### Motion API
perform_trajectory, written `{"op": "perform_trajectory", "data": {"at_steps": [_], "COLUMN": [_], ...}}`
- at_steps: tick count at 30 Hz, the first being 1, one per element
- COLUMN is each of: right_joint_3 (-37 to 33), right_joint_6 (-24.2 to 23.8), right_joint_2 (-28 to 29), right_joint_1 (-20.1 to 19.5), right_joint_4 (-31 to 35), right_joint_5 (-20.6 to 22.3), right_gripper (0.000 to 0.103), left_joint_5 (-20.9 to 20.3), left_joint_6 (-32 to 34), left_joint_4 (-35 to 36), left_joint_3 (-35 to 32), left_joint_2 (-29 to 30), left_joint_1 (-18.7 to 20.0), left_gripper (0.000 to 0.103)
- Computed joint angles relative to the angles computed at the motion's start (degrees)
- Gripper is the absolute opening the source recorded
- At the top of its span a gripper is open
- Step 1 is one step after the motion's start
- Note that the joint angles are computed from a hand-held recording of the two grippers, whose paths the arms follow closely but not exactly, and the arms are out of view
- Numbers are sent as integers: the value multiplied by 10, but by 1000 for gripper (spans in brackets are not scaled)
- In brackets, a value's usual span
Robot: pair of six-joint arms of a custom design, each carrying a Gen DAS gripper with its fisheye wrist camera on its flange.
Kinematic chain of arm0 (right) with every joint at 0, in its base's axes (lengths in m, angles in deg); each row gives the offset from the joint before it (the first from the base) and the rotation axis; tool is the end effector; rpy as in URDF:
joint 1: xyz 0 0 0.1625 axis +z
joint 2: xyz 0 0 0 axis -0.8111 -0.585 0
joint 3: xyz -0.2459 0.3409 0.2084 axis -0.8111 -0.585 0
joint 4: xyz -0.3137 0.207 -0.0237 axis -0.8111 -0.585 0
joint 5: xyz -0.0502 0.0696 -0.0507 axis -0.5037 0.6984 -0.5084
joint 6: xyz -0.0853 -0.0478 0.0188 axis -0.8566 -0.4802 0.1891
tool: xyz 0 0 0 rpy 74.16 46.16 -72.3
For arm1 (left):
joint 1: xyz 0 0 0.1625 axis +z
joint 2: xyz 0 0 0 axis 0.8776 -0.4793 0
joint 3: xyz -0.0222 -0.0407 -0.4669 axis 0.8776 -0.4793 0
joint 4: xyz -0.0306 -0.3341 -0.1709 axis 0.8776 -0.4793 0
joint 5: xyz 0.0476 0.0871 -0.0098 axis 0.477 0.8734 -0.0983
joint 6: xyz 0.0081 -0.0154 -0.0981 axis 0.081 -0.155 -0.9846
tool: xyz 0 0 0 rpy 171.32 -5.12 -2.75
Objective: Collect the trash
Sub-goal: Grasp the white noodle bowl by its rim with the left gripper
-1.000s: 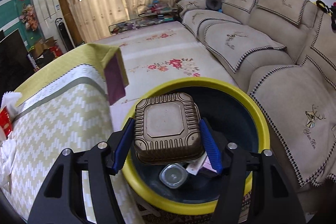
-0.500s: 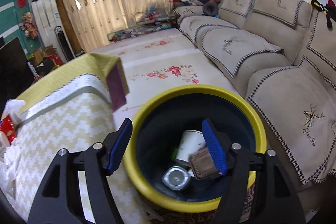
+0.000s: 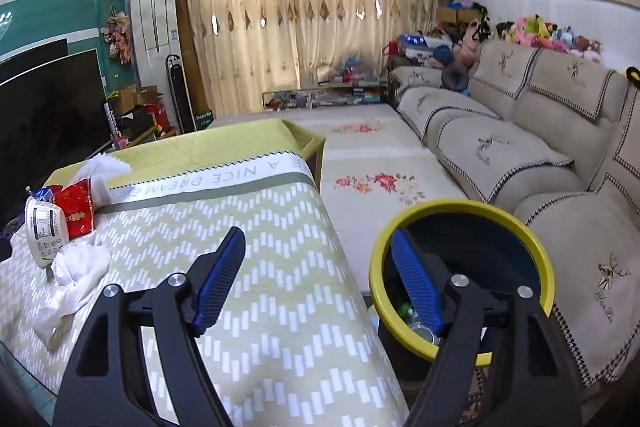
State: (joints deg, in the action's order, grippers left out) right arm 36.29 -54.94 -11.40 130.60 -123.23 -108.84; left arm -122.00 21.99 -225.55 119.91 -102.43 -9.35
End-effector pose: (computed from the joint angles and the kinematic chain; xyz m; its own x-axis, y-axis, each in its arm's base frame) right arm -0.0710 -0.8152 0.3353 -0.7464 -0.0126 0.6654 -0.5832 0.4939 -0.6449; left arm -0.3319 -0.7649 0.0545 -0.7972 0.0297 -0.6030 0.4696 0.6581 -0.5885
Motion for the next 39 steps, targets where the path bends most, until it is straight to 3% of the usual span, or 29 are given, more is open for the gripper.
{"op": "perform_trajectory", "data": {"at_steps": [16,26,31,39], "right_joint_3": [1,0,0,8], "right_joint_6": [8,5,5,13], "right_joint_2": [0,1,1,-2], "right_joint_1": [-2,-2,-2,-6], "right_joint_4": [-4,-5,-5,-23], "right_joint_5": [-1,-1,-2,9], "right_gripper": [78,78,78,78], "left_joint_5": [-27,-20,-15,-1], "left_joint_6": [-18,-7,5,40], "left_joint_4": [96,101,96,64], "left_joint_3": [-101,-134,-139,-122], "left_joint_2": [30,49,54,50], "left_joint_1": [35,37,35,23], "left_gripper": [47,15,8,6]}}
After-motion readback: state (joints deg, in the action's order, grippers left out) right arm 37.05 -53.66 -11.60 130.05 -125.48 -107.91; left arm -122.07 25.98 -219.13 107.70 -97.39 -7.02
